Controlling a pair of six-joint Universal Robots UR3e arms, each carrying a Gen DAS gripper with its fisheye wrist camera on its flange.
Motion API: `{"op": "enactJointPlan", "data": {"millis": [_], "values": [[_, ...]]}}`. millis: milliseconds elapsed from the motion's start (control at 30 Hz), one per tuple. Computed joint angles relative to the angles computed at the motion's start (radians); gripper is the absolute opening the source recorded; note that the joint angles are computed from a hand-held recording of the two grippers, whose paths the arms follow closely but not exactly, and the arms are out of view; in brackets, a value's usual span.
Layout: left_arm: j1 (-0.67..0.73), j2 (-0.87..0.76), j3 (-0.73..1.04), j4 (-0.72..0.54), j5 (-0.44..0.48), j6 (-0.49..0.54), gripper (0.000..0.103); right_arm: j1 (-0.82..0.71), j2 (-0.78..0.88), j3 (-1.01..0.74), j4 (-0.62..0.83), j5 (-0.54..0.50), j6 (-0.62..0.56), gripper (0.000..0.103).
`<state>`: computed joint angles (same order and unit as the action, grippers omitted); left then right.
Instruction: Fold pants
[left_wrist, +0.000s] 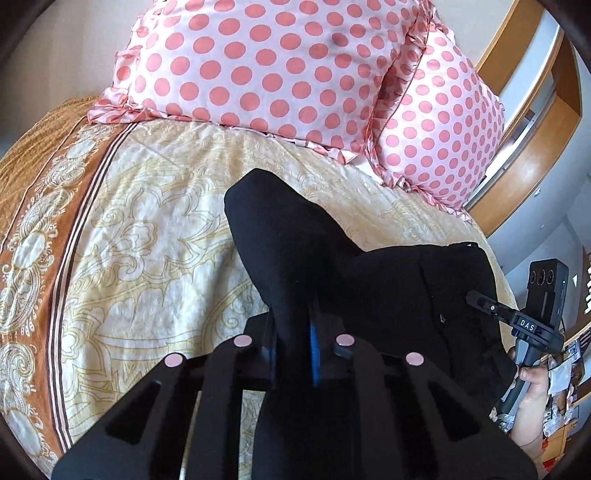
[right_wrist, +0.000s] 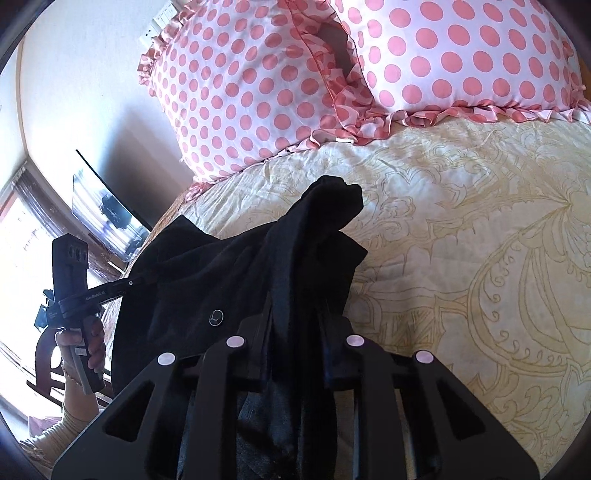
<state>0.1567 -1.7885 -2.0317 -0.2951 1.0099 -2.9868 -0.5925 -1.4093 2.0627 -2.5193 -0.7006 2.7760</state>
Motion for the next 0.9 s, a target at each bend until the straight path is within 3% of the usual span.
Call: {"op": "enactJointPlan", "data": {"millis": [100,300,433,533,633,700,767,800,900], "values": [[0.0,-0.021,0.051,-0.001,-0.022,-0.027,0.012,0.013,0.038,-0.063,-0.007,0.005,0.034,0.02],[-0.057,-0.163,0.287,0.015,0.029,-0.141,0.012,0.079,0.222,-0.301,-0.099,-0.024,0.192,0.02],[-0.104,-0.338,0.517,0.018,0.142,-0.211,0.012,0.134,0.408,-0.534,-0.135,-0.092,0.316,0.02],[-0.135,-0.455,0.655,-0.073,0.248,-0.207,0.015,0.181,0.514,-0.68,-0.052,-0.188,0.354,0.02],[-0.139,-0.497,0.676,-0.075,0.284,-0.215,0.028,0.205,0.524,-0.702,-0.033,-0.253,0.352,0.023],[-0.135,-0.483,0.666,-0.075,0.287,-0.218,0.033,0.22,0.502,-0.699,-0.024,-0.318,0.357,0.038],[-0.137,-0.437,0.615,-0.042,0.332,-0.221,0.056,0.237,0.467,-0.679,-0.026,-0.403,0.354,0.057],[-0.137,-0.407,0.572,-0.005,0.353,-0.217,0.069,0.241,0.434,-0.637,-0.058,-0.448,0.35,0.058],[-0.136,-0.255,0.36,0.145,0.391,-0.18,0.081,0.239,0.293,-0.429,-0.252,-0.546,0.329,0.058]]}}
